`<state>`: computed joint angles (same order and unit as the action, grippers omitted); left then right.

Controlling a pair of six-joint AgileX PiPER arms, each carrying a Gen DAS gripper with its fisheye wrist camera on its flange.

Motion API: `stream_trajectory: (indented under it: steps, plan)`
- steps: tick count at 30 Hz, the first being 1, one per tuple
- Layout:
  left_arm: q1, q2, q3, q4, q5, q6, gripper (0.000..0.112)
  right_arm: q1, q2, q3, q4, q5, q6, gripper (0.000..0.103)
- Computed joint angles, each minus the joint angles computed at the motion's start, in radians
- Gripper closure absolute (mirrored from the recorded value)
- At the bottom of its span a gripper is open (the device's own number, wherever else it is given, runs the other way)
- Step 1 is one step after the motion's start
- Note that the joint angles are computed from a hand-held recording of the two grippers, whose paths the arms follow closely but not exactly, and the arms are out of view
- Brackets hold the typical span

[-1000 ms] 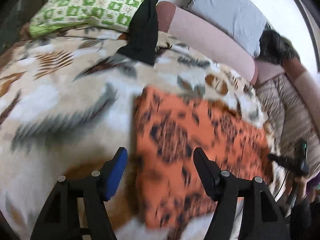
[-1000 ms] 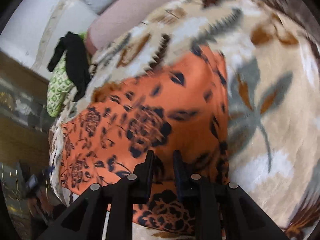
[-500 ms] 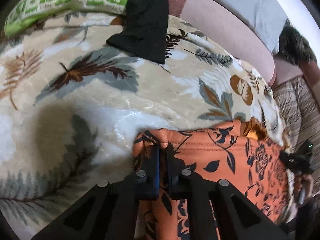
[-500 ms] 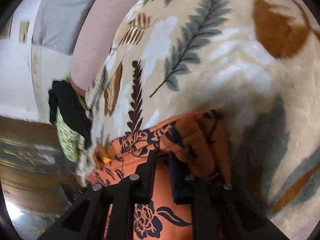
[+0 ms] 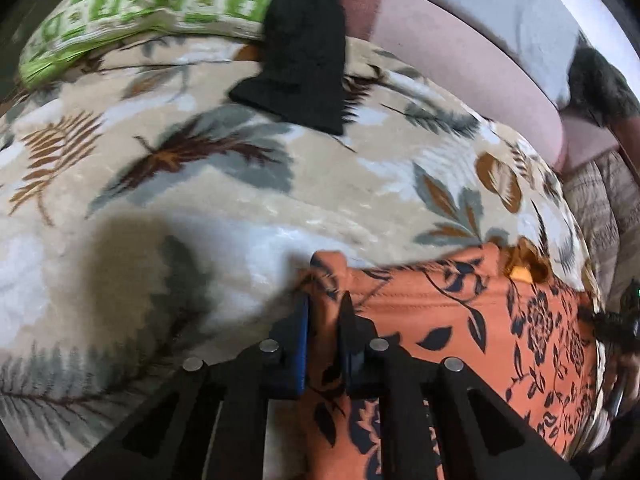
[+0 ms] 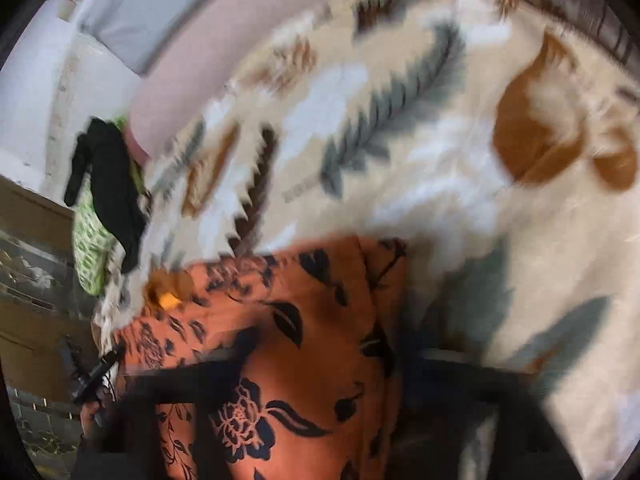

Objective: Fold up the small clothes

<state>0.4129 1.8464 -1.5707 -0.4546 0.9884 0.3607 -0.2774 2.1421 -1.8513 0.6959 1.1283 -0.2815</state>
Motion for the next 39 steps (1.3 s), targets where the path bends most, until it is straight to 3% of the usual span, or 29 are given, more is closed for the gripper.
stream_trajectory:
  steps: [4, 7, 8, 9, 13, 15, 18, 23, 25, 27, 30, 35, 39]
  plan:
    - [0.017, 0.007, -0.004, -0.004, 0.015, -0.031, 0.096, -0.078, 0.012, 0.106, 0.163, -0.027, -0.004, 0.083]
    - [0.003, -0.085, 0.05, 0.006, -0.017, -0.011, 0.087, -0.039, -0.053, 0.118, 0.062, -0.057, 0.016, 0.066]
    - [0.0, -0.117, 0.068, 0.012, -0.021, 0.0, 0.075, -0.015, -0.111, 0.147, -0.024, -0.093, 0.04, 0.047]
    - [-0.007, -0.164, 0.097, 0.03, -0.033, 0.005, 0.064, -0.003, -0.163, 0.18, -0.071, -0.128, 0.051, 0.038]
    - [-0.037, -0.381, 0.24, 0.103, -0.078, -0.034, 0.051, 0.002, -0.404, 0.394, -0.021, -0.204, -0.064, 0.037]
    - [-0.049, -0.484, 0.31, 0.104, -0.06, -0.063, 0.041, 0.01, -0.538, 0.516, 0.054, -0.171, -0.169, 0.032]
    - [-0.125, -0.594, 0.403, 0.18, -0.045, -0.168, 0.041, 0.057, -0.638, 0.651, 0.084, -0.127, -0.234, 0.032]
    - [-0.298, -0.623, 0.543, 0.396, -0.07, -0.362, 0.041, 0.07, -0.618, 0.832, 0.051, -0.249, -0.22, 0.032]
    - [-0.299, -0.617, 0.569, 0.421, -0.071, -0.386, 0.041, 0.017, -0.609, 0.844, 0.119, -0.229, -0.245, 0.032]
    - [-0.296, -0.635, 0.577, 0.422, -0.073, -0.386, 0.041, 0.021, -0.651, 0.823, 0.063, -0.219, -0.176, 0.032]
    - [-0.279, -0.656, 0.573, 0.395, -0.061, -0.362, 0.041, 0.005, -0.691, 0.806, 0.101, -0.186, -0.23, 0.032]
    - [-0.281, -0.66, 0.595, 0.423, -0.065, -0.362, 0.041, 0.0, -0.577, 0.798, 0.069, -0.213, -0.186, 0.029]
    - [-0.265, -0.674, 0.597, 0.418, -0.067, -0.345, 0.041, -0.016, -0.645, 0.799, 0.135, -0.187, -0.206, 0.028]
